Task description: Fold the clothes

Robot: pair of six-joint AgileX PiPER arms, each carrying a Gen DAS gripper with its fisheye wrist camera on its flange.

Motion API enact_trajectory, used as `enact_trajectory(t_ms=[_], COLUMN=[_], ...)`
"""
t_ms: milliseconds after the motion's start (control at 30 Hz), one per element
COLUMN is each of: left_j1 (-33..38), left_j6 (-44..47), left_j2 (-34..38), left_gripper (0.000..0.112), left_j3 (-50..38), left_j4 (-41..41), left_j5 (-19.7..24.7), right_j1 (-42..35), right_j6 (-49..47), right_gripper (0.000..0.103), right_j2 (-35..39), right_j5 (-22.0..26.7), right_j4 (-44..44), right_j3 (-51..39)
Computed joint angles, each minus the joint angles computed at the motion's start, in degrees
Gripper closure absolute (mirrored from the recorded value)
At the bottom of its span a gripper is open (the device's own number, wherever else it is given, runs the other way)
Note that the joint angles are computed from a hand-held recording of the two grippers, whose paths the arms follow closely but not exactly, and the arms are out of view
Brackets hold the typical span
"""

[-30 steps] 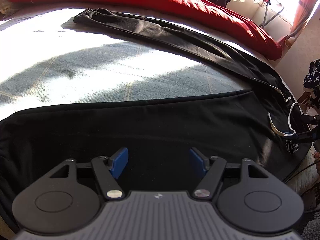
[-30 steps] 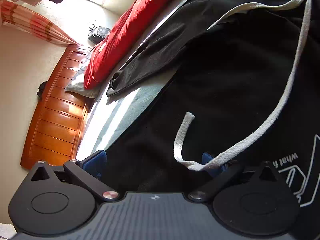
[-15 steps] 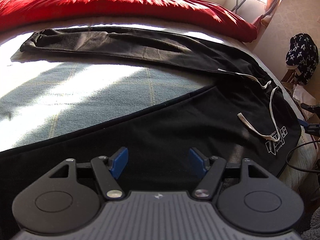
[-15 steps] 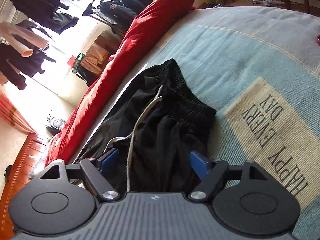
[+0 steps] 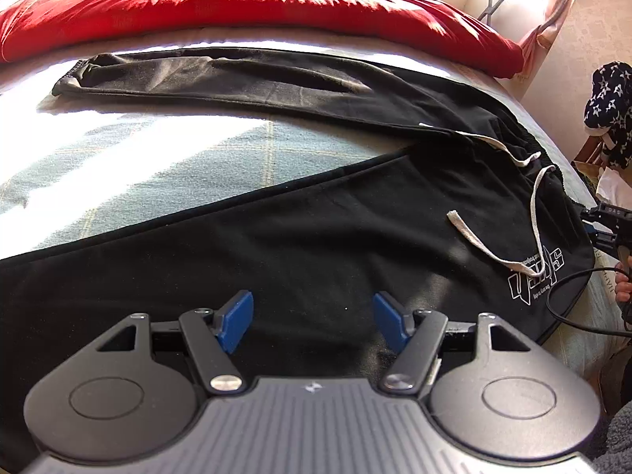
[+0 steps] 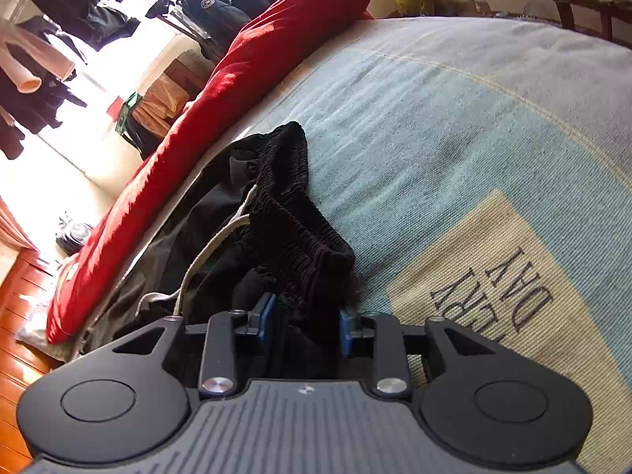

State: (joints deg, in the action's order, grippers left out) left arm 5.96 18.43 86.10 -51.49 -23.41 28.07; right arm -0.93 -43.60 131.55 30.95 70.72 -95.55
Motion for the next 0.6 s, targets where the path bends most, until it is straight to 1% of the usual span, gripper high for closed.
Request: enact_trajectory(t_ms=[100,167,233,300,333,367,400,467,533,567,600], left_j1=[-1.2,-1.5,-1.4,-1.0,-0.8,-0.5,-0.3,-0.5,-0.4,0.2,0.9], left_j6=[-4.1,-6.7,-7.1,-5.7,-4.6,-3.2,-1.3,1.4,4.5,7.3,10.3], left_j2=[-0.3,-0.4,-0.4,0.0,0.3,0.7,1.5,3.0,3.9,4.2,4.3], left_gripper=[0.044,0.044,0.044,0.044,0.044,0.044,0.044,0.044,0.044,0.044,0.044], left_j3=[0.4,0.5,0.3,-0.3,-0.8,-1.5,-2.5,-3.8,-3.8,-3.1,-2.0], left_j4=[2.8,4.3,4.1,2.6,1.6,0.5,-1.0,-2.8,-5.2,-7.9,-10.6], left_j5=[-0.7,-0.7,-0.7,-0.5,-0.5,-0.3,-0.4,-1.3,-2.3,-2.4,-2.3], right_j1=[2.8,3.5,2.8,2.0,1.6,1.4,1.2,1.7,3.0,3.9,5.1], right_j6=[4.1,8.3,15.7,21.6,22.9,26.0,29.6,34.9,38.4,38.4,36.1], right_gripper=[0.079,0.081,0.08,0.079,0.079,0.074,0.065,0.062,0.057,0.05,0.047], right_j2=[-3.9,-5.8,-5.7,-4.2,-4.5,-4.9,-5.7,-8.6,-11.0,-11.4,-11.3], right_j5=[-8.5,-12.0,-10.7,-6.8,-5.6,-4.1,-2.9,-3.7,-4.7,-4.9,-4.1], right_j4=[-9.7,-15.5,-23.0,-28.8,-29.8,-32.2,-35.0,-40.9,-46.7,-47.6,-46.6], right_j3=[3.2,4.6,3.3,0.2,0.1,-0.3,-0.5,0.8,1.1,0.5,-1.2])
